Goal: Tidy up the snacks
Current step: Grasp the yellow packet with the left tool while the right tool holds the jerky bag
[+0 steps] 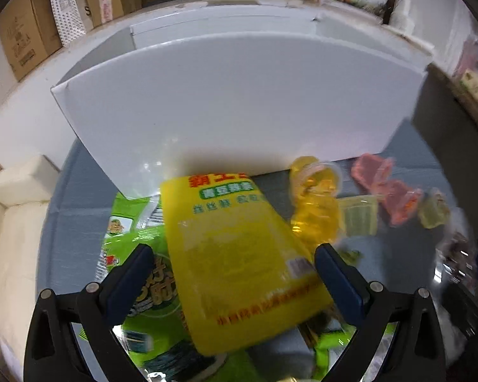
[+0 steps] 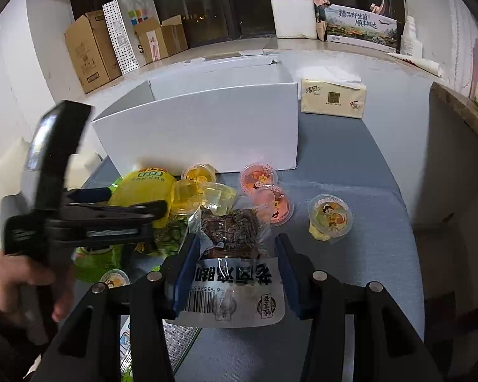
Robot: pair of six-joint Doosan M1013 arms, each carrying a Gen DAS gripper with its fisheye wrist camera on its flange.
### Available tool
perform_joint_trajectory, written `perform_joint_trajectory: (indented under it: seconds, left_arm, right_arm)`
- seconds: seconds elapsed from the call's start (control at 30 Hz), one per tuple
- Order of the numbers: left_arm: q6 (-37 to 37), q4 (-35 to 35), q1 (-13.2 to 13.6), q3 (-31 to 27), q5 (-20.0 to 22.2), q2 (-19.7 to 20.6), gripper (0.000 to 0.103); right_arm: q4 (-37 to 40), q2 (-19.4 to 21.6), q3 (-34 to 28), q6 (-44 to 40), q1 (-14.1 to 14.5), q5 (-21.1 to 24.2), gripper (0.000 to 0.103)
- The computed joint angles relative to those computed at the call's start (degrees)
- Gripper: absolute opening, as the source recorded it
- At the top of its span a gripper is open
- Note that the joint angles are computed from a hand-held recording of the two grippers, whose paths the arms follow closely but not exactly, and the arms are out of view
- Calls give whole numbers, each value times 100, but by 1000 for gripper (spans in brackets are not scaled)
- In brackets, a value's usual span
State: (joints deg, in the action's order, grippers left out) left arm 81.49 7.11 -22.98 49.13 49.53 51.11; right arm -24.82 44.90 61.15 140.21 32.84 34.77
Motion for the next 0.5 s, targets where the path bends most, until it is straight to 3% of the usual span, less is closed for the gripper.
perform_joint_trajectory:
  seconds: [0.07,0.1,0.23,0.27,0.4,0.5]
  left_arm:
    - [23,14,-14,-13,-33,13,97]
    - [84,-1,-16,32,-112,-14,79]
    - [588,-931,126,-55,94,10,48]
    - [682,-1137,169,-14,70,-12,36]
    - [1046,-1631,287,153,-14,-113,21]
    - [1322,-2054,391,511,-309,-330,16]
  right_arm:
    - [51,4,13,-10,-5,-20,53]
    - [39,-8,42,12,-5,-38,53]
    - [-2,-32,84,88,-12,-77,53]
    - [-27,-39,96,113,-8,-88,53]
    - [-19,-34,84,88,-1,-98,53]
    - [-20,-49,99,72,2,-140,53]
